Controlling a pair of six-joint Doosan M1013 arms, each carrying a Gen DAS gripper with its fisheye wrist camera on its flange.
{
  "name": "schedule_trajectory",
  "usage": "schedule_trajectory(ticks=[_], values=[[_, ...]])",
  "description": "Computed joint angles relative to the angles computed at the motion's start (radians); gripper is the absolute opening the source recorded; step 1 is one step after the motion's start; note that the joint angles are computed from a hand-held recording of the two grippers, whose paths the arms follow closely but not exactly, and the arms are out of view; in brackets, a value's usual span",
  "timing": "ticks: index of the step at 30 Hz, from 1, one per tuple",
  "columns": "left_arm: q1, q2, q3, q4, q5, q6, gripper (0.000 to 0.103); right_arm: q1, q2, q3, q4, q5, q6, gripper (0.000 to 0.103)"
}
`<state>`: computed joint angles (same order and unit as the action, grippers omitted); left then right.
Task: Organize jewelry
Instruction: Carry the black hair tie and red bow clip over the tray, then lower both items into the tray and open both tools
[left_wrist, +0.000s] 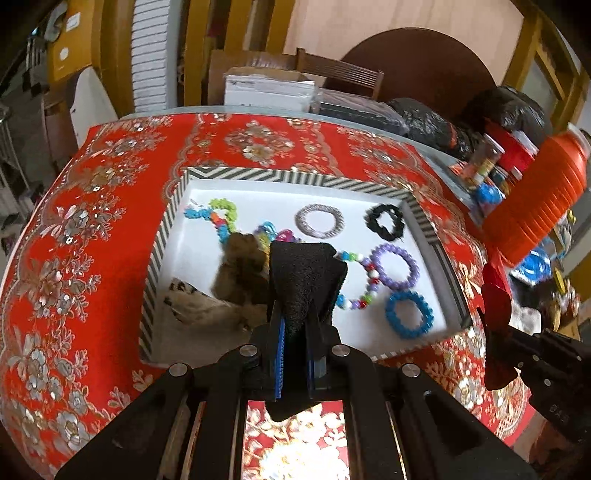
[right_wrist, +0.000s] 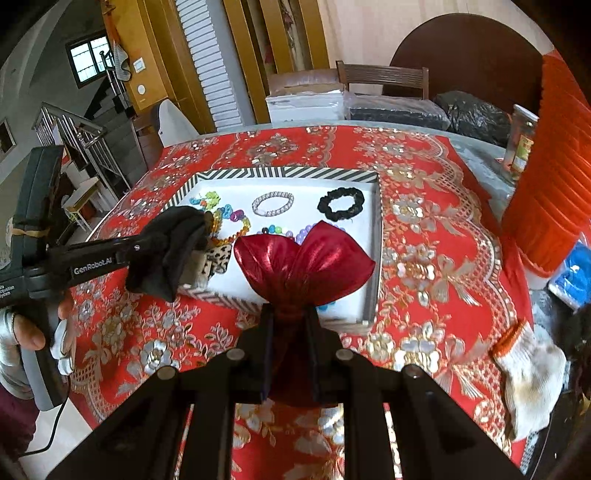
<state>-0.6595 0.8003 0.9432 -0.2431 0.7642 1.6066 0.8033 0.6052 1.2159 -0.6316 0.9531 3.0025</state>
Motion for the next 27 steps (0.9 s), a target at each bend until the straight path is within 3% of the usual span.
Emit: schedule_trajectory(ticks=[8,16,27], values=[[0.015,0.078,-0.142,0.009,0.070,-0.051,0.008,-0.052,0.040,-0.061,0.072,-0.014,-0.099,0.016],[0.012,0.203,-0.358,0.084,0.186,-0.107,0.008,-0.113,0.105,-0.150,0.164,-0.010,-0.199,0.016],[0.005,0.336,-0.588,0.128,0.302,-0.134,0.008,-0.169,0.161,-0.202,0.270,-0.041,-0.241,0.016]])
